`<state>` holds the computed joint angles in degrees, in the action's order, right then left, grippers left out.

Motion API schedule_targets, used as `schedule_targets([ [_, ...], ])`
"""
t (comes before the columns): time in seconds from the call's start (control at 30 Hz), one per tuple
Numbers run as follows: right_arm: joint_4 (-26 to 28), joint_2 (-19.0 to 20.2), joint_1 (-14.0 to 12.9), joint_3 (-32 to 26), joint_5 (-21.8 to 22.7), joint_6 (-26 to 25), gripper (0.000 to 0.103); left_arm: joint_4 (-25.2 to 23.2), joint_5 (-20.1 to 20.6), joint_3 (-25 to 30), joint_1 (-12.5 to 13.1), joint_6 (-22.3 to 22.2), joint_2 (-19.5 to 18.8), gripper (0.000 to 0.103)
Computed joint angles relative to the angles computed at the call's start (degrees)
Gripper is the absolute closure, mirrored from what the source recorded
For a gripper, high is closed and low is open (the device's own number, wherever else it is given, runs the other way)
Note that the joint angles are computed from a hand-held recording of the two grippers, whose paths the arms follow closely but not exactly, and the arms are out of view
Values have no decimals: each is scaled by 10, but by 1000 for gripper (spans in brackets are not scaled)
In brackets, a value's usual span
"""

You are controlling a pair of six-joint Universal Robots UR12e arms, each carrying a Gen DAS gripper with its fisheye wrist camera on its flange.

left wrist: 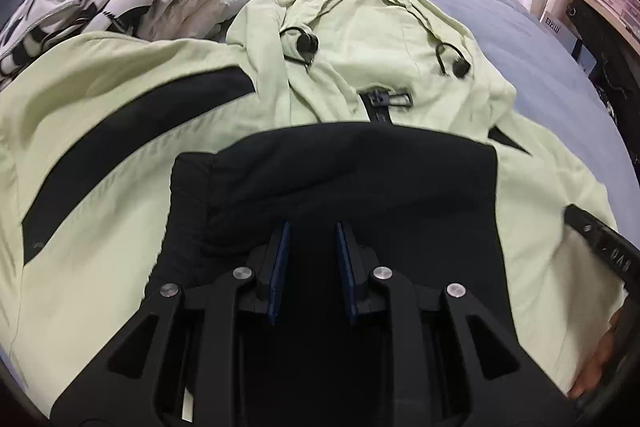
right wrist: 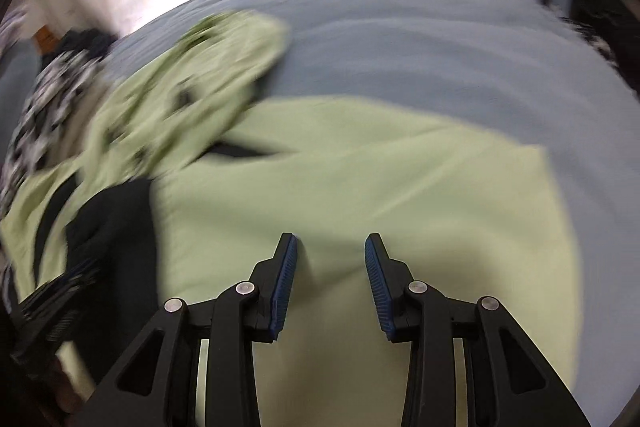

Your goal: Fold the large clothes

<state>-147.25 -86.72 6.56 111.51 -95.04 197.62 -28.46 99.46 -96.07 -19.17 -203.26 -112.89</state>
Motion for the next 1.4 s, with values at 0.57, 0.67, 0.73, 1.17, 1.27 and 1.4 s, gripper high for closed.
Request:
schedule_targets([
  [0.57, 32, -93, -40, 46, 62, 18, 65, -17, -19, -44, 1, -10, 61, 81],
  [0.67, 40, -111, -19, 46, 77, 17, 56, -16, -13, -58, -5, -3, 85, 79],
  [0.73, 46, -121, -1, 47, 82, 15, 52, -16, -12, -68, -9, -1, 101, 79],
  [1.17, 82, -192, 124, 81, 77, 48, 52, -28, 2, -168, -44, 13, 220, 79],
  [1.27, 83, -214, 141, 96, 71, 57, 52, -29, 14, -190, -55, 12, 244, 79],
  [1.4, 87, -238, 162, 110, 60, 75, 52, -32, 13, -217, -61, -2, 280, 78],
])
